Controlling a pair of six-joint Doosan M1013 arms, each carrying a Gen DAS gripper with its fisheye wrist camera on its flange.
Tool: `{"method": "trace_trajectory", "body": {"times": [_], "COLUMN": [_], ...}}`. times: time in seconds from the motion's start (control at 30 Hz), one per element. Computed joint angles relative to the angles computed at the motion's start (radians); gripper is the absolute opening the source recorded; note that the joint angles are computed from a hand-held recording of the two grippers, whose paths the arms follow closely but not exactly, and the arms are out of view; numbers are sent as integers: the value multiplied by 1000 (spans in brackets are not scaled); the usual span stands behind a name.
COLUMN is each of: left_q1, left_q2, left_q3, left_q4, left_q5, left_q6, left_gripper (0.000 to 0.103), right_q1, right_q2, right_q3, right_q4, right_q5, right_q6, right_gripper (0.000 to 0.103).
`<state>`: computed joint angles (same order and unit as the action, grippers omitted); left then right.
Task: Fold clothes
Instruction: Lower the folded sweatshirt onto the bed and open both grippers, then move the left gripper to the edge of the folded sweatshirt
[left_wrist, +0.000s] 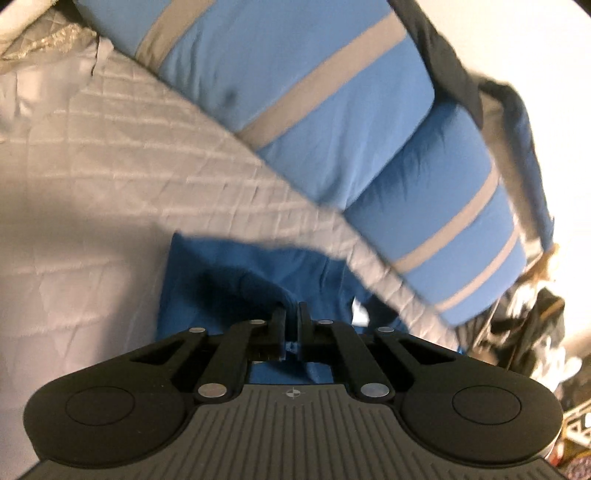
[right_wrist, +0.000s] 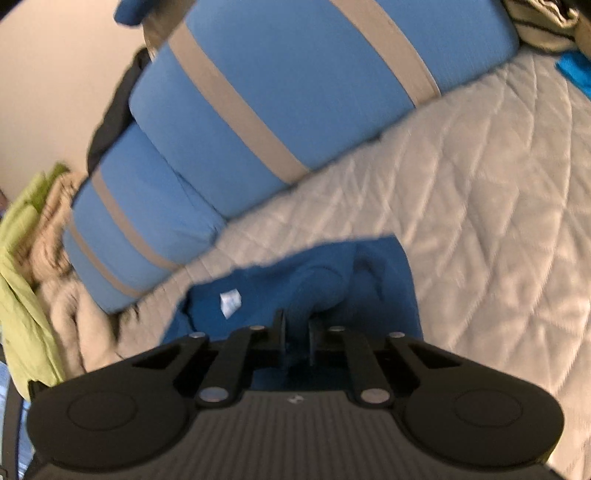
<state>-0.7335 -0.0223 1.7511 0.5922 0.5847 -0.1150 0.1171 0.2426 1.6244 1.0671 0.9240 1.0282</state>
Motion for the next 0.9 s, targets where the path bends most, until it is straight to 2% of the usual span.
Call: {"method": "trace_trajectory", "body": {"times": [0.23,0.4,0.6,0.63,0.67,0.7,0.73,0.77,0.83,0.9], "left_q1": [28,51,70,70,70,58,47,36,20,16], "left_q2": [36,57,94,101,107,108,110,112,107,99], "left_q3": [-24,-33,-45,-50,-54,-56,-58,-60,-57,-61], "left_q4": [101,138,164,163,165,207,246,279,322,288], "left_q5": [-32,-48,-29,-14,2,41,80,117,154,178], "left_q6": [-140,-193,-252,-239,-230,-255,-275,-291,-289,-233], "left_gripper": [5,5,6,8,11,26,40,46,60,63], "right_q1": [16,27,38,40,44,51,61,70,81,87], "right_q2": [39,68,97,102,105,105,101,91,73,63], "right_q3": [-41,-64,-89,-93,-96,-100,-101,-95,-83,-84], "right_q4": [49,58,46,49,42,16,-15,-40,-58,-101], "right_q5": [-51,-81,-109,-112,-120,-140,-168,-204,-243,-241], "right_q6": [62,113,163,160,152,149,134,116,39,-4], "right_gripper": [11,11,11,16,31,49,72,86,89,91]}}
